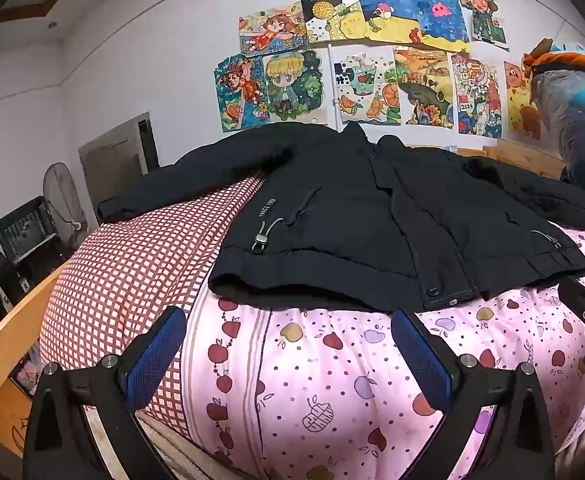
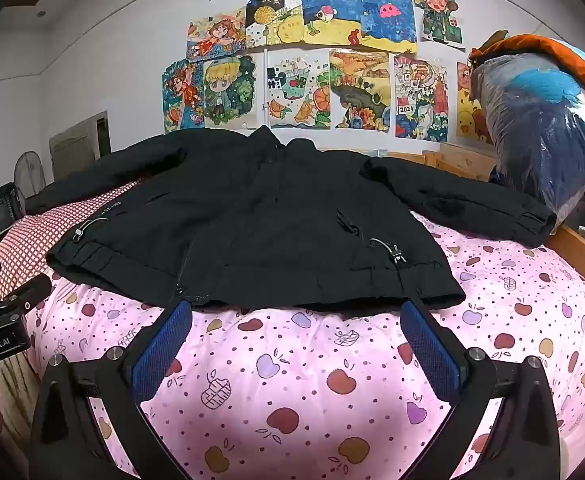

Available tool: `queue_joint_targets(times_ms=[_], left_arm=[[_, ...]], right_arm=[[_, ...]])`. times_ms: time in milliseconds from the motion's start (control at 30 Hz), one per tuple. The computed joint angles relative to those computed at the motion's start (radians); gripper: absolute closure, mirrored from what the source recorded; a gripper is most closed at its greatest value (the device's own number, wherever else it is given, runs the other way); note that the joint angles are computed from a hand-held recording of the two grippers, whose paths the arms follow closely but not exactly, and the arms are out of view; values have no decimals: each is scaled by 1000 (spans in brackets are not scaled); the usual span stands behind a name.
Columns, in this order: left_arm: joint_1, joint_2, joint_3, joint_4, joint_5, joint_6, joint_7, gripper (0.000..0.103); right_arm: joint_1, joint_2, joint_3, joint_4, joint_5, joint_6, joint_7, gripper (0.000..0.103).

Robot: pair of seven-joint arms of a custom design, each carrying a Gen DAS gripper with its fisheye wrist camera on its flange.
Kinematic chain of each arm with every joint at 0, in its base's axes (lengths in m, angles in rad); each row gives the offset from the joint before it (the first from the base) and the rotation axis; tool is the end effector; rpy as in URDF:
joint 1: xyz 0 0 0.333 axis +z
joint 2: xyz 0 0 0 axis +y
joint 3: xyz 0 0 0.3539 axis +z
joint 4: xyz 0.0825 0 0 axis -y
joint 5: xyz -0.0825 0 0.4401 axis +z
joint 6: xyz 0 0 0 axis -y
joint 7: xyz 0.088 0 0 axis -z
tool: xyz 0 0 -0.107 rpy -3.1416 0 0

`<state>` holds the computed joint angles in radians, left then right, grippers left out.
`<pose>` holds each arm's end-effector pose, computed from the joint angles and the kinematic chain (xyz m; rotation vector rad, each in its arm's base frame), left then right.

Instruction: Fold large clothes

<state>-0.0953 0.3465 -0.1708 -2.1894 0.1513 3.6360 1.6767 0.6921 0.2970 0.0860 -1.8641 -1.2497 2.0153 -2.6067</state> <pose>0.6244 -0.1821 0.3562 -1.1330 1.9187 -1.0772 0.5316 0.4402 0.3849 -1.0432 2.0990 -1.1617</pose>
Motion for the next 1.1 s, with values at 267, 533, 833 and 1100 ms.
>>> queue_joint_targets(times_ms=[267, 533, 833, 1100], left_arm=[[-7, -2, 5, -5, -16, 0, 0, 0], [17, 11, -8, 8, 12, -8, -17, 0], [-18, 7, 11, 6, -26, 6, 20, 0], [-14, 4, 6, 5, -27, 2, 21, 0]], right_arm=[[-2, -1, 0, -5, -1, 5, 5, 1], [-2, -3, 2, -6, 1, 3, 6, 1], [-3, -7, 3, -9, 4, 6, 7, 1], [-4, -11, 4, -14, 3, 7, 9, 1]])
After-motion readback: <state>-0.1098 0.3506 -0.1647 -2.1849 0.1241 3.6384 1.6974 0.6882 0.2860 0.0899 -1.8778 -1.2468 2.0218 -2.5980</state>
